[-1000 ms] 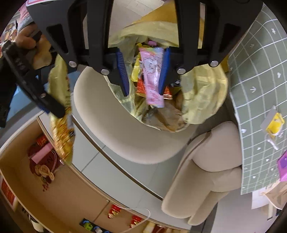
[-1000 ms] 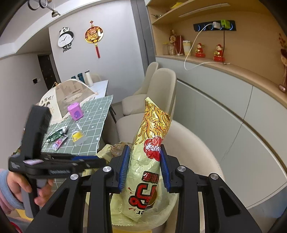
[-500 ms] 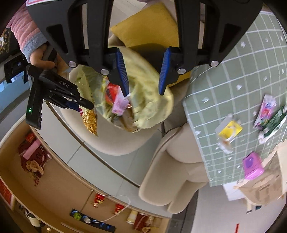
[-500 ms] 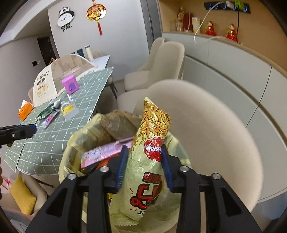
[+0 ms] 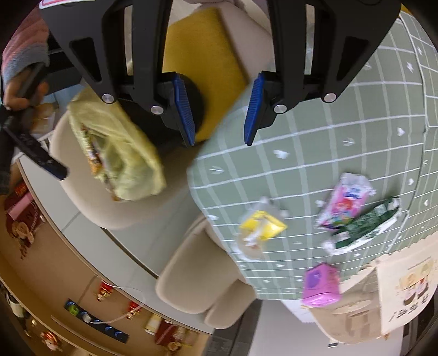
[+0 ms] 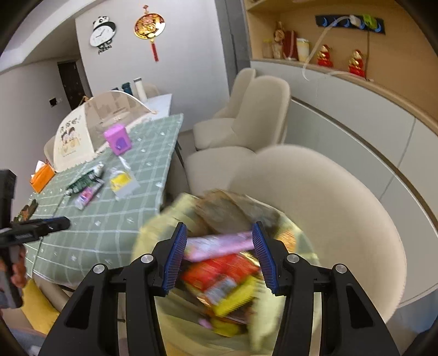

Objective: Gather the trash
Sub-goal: 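Move both open grippers back over the table toward the remaining wrappers, then grasp the white milk pouch with the left gripper while the right grasps the pink candy wrapper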

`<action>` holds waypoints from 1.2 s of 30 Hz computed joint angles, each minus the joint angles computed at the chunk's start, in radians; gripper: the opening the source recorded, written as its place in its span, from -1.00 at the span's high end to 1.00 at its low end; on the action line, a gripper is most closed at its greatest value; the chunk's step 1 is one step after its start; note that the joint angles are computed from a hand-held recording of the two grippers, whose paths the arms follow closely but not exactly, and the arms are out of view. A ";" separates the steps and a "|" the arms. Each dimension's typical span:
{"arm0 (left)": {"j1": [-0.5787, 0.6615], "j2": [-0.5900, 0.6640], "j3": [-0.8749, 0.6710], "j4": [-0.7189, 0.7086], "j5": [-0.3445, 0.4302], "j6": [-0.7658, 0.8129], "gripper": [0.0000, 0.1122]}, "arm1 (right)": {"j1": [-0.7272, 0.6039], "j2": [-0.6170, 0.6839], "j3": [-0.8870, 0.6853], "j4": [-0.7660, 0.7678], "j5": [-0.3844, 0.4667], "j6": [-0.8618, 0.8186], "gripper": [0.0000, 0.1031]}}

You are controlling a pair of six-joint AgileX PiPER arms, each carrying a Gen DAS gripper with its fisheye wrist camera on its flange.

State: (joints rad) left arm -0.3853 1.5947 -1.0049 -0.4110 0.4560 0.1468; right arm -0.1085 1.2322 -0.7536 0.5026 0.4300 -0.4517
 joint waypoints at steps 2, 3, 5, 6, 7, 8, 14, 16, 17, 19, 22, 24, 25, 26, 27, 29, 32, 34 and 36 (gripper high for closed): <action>0.067 0.005 0.011 -0.073 0.004 0.110 0.37 | 0.102 0.022 -0.030 -0.141 -0.021 0.198 0.09; 0.125 0.014 0.013 -0.132 0.013 0.201 0.37 | 0.157 0.042 -0.050 -0.207 -0.028 0.298 0.09; 0.204 0.025 0.015 -0.213 0.030 0.333 0.37 | 0.250 0.081 -0.081 -0.298 -0.039 0.448 0.08; 0.264 0.040 0.006 -0.257 0.047 0.419 0.37 | 0.303 0.107 -0.101 -0.368 -0.048 0.546 0.09; 0.295 0.048 -0.003 -0.279 0.059 0.465 0.37 | 0.357 0.140 -0.124 -0.442 -0.055 0.646 0.09; 0.336 0.061 -0.014 -0.303 0.074 0.519 0.37 | 0.405 0.175 -0.151 -0.507 -0.060 0.736 0.09; 0.571 0.151 -0.149 -0.370 0.191 0.693 0.35 | 0.604 0.445 -0.370 -0.662 -0.064 1.011 0.08; 0.632 0.173 -0.189 -0.385 0.220 0.735 0.34 | 0.640 0.552 -0.478 -0.615 -0.045 0.996 0.08; 0.655 0.184 -0.209 -0.387 0.235 0.751 0.34 | 0.657 0.605 -0.535 -0.610 -0.034 1.009 0.08; 0.704 0.217 -0.260 -0.381 0.274 0.789 0.34 | 0.679 0.709 -0.649 -0.567 -0.033 0.991 0.08; 0.759 0.265 -0.334 -0.367 0.327 0.829 0.34 | 0.697 0.836 -0.814 -0.522 0.011 1.006 0.08; 0.797 0.306 -0.390 -0.363 0.374 0.858 0.34 | 0.714 0.932 -0.945 -0.550 0.052 1.062 0.08; 0.811 0.324 -0.414 -0.362 0.394 0.869 0.34 | 0.723 0.985 -1.027 -0.577 0.093 1.097 0.08; 0.829 0.348 -0.447 -0.360 0.420 0.881 0.34 | 0.734 1.053 -1.127 -0.608 0.132 1.131 0.08; 0.841 0.368 -0.473 -0.357 0.440 0.888 0.34 | 0.742 1.115 -1.227 -0.627 0.186 1.150 0.08; 0.854 0.393 -0.502 -0.357 0.461 0.900 0.34 | 0.753 1.217 -1.398 -0.650 0.287 1.164 0.08; 0.873 0.445 -0.568 -0.347 0.498 0.906 0.34 | 0.756 1.351 -1.637 -0.632 0.419 1.132 0.12; 0.876 0.469 -0.598 -0.343 0.515 0.906 0.33 | 0.767 1.398 -1.732 -0.655 0.473 1.109 0.69; 0.873 0.504 -0.656 -0.343 0.556 0.897 0.32 | 0.771 1.393 -1.727 -0.633 0.482 1.070 0.83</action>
